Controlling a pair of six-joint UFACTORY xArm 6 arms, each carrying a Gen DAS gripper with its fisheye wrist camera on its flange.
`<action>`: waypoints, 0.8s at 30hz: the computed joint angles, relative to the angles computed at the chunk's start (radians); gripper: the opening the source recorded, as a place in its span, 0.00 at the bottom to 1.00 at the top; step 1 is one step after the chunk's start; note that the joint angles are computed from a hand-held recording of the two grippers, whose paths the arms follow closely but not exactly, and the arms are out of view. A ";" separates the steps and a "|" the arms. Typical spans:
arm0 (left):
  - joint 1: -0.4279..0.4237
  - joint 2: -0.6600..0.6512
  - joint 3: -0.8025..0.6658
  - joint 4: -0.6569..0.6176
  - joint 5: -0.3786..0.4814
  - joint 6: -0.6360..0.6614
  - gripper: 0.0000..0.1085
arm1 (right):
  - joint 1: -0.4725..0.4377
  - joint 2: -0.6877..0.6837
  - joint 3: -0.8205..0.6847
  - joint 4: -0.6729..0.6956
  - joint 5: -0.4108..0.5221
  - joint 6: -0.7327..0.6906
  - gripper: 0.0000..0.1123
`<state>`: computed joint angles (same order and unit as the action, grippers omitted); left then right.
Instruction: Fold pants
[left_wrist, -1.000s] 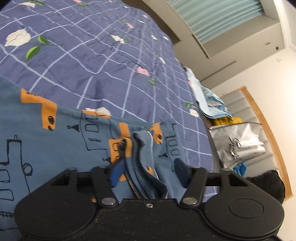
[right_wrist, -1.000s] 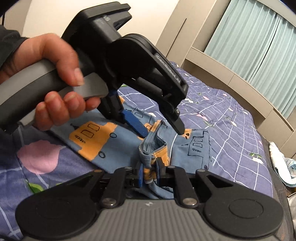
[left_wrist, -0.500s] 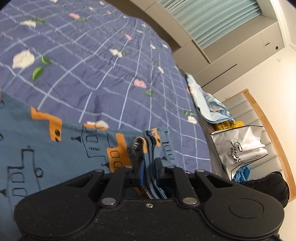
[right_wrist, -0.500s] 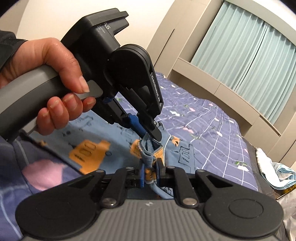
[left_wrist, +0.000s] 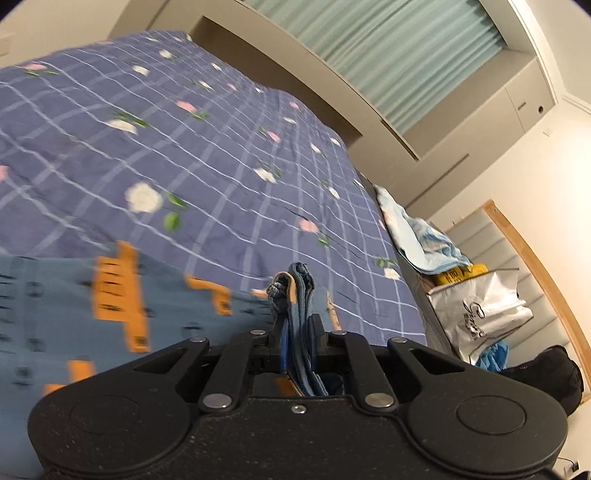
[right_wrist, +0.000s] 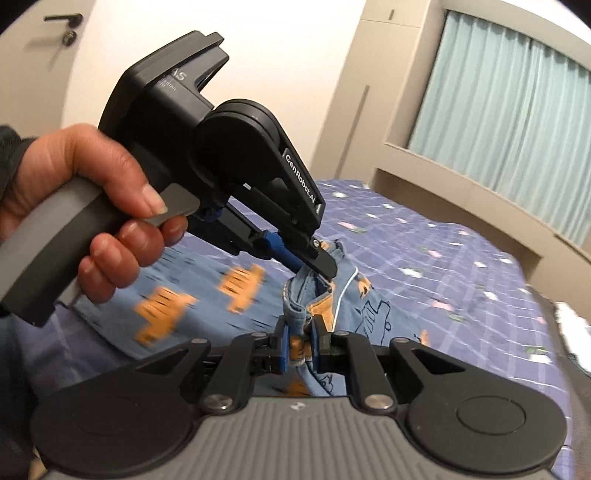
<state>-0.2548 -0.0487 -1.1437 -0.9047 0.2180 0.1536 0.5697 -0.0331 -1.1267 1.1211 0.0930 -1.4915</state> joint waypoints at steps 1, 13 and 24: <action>0.011 -0.020 0.022 -0.007 0.000 0.009 0.10 | 0.011 -0.003 0.003 -0.019 0.007 0.021 0.12; 0.124 -0.133 0.216 -0.098 0.045 0.088 0.10 | 0.088 0.069 -0.002 -0.401 0.071 0.316 0.12; 0.126 -0.139 0.259 0.007 -0.009 -0.062 0.66 | 0.070 0.051 0.002 -0.210 0.149 0.150 0.46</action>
<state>-0.1291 -0.1879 -0.8843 -0.8975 0.2086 0.0917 0.6395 0.0181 -1.1247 0.9109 0.2424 -1.3411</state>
